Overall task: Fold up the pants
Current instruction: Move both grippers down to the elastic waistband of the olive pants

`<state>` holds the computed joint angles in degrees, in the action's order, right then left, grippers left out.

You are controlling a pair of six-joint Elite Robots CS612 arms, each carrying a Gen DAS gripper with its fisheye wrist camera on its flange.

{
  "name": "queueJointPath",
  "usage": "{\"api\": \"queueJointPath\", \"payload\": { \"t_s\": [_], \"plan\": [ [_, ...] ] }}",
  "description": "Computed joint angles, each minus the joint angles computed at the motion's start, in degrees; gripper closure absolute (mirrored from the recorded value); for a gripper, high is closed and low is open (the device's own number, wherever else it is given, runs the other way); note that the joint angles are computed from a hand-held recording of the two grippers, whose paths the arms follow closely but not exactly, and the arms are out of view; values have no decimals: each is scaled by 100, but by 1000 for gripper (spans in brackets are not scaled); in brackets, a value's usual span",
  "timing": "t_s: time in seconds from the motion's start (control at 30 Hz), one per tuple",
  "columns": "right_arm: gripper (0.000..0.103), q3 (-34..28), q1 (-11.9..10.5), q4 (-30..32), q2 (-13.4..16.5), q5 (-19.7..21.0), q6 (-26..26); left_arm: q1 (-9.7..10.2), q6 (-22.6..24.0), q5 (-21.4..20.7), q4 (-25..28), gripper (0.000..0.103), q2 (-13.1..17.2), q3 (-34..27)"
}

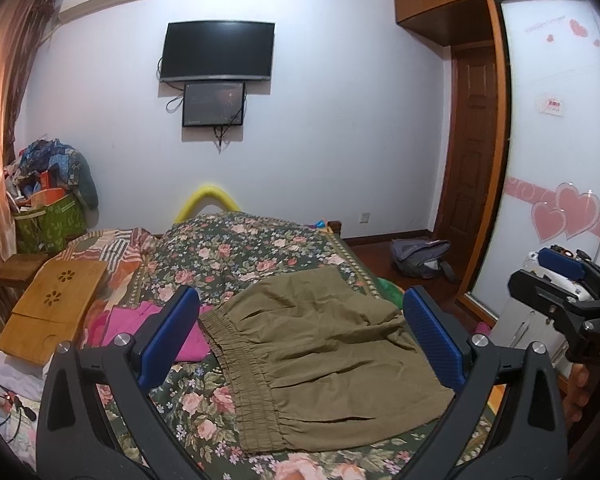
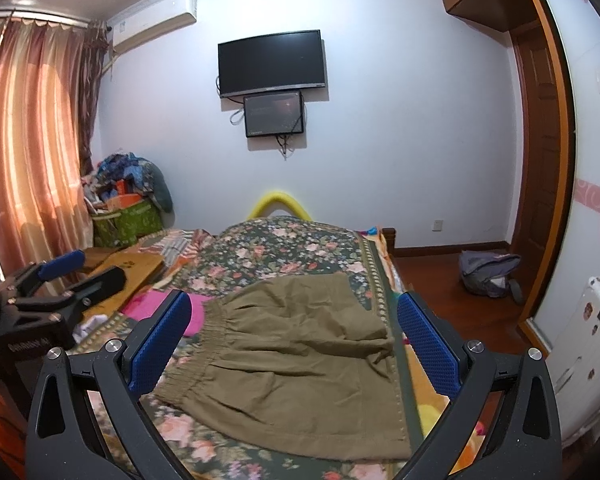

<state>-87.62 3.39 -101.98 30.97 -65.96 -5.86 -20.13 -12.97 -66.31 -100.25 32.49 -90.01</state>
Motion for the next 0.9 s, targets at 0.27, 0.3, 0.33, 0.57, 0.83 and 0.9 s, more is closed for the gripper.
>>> {"api": "queueJointPath", "payload": {
  "t_s": [0.27,0.3,0.33,0.57,0.83,0.9],
  "plan": [
    [1,662,-9,169,-232,-150,-432,349,-320,-37,247,0,-221,813],
    [1,767,-5,222,-266,-187,-481,410,-424,-117,303,0,-259,936],
    [1,832,-8,297,-297,-204,-530,477,-550,-214,377,0,-290,1060],
    [1,1692,10,492,-548,-609,-802,854,-726,-467,631,0,-586,2153],
    [1,3307,-22,420,-1250,-163,-1043,1206,-847,-749,388,0,-1023,3513],
    [1,3833,9,200,-1491,-89,-1147,1276,-801,-718,237,1,-1165,3918]
  ]
}}
